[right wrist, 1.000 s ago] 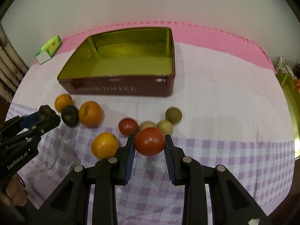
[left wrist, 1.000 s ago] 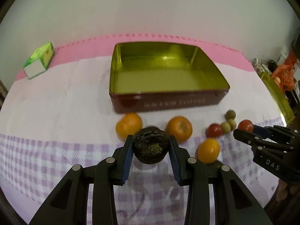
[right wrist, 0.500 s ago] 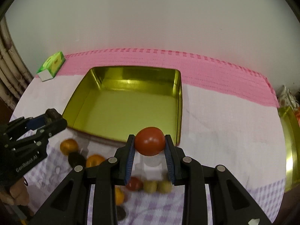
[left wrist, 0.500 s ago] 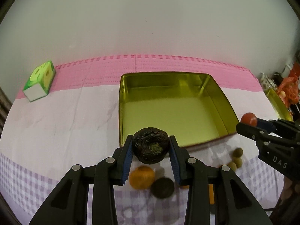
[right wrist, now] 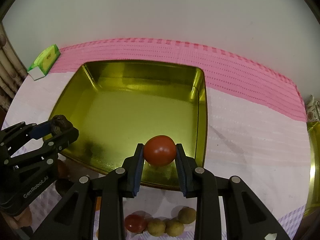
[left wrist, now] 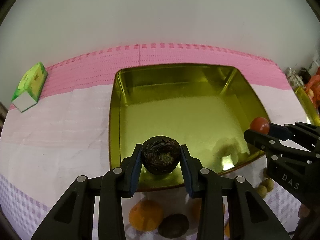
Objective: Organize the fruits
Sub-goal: 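Lift the dark fruit and red tomato and carry both over the tin, then open both grippers to drop the dark fruit and tomato into the tin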
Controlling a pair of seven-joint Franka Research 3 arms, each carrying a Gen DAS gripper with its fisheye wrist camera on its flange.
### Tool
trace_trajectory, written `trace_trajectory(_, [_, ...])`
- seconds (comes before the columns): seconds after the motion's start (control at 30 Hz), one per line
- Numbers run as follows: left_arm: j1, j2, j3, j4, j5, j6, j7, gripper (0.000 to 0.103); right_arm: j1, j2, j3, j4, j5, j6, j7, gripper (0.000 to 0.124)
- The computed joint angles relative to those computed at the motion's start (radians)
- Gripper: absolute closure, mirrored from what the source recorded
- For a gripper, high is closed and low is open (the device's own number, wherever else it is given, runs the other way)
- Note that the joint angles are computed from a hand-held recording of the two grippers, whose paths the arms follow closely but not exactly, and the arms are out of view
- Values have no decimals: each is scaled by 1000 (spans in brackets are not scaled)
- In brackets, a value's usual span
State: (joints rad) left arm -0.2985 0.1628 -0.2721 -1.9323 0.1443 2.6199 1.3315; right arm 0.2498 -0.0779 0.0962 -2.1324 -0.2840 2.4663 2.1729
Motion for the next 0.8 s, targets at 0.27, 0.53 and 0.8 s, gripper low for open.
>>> trace_trajectory(0.27, [-3, 33, 1, 20, 7, -27, -7, 65, -1, 10, -8, -10, 20, -1, -12, 96])
trace_trajectory(0.53, [16, 36, -9, 17, -53, -18, 35, 65, -7, -7, -7, -34, 35, -3, -12, 95])
trace_trajectory(0.8, [23, 42, -11, 25, -93, -33, 58, 64, -12, -14, -3, -45, 31, 9, 3, 94])
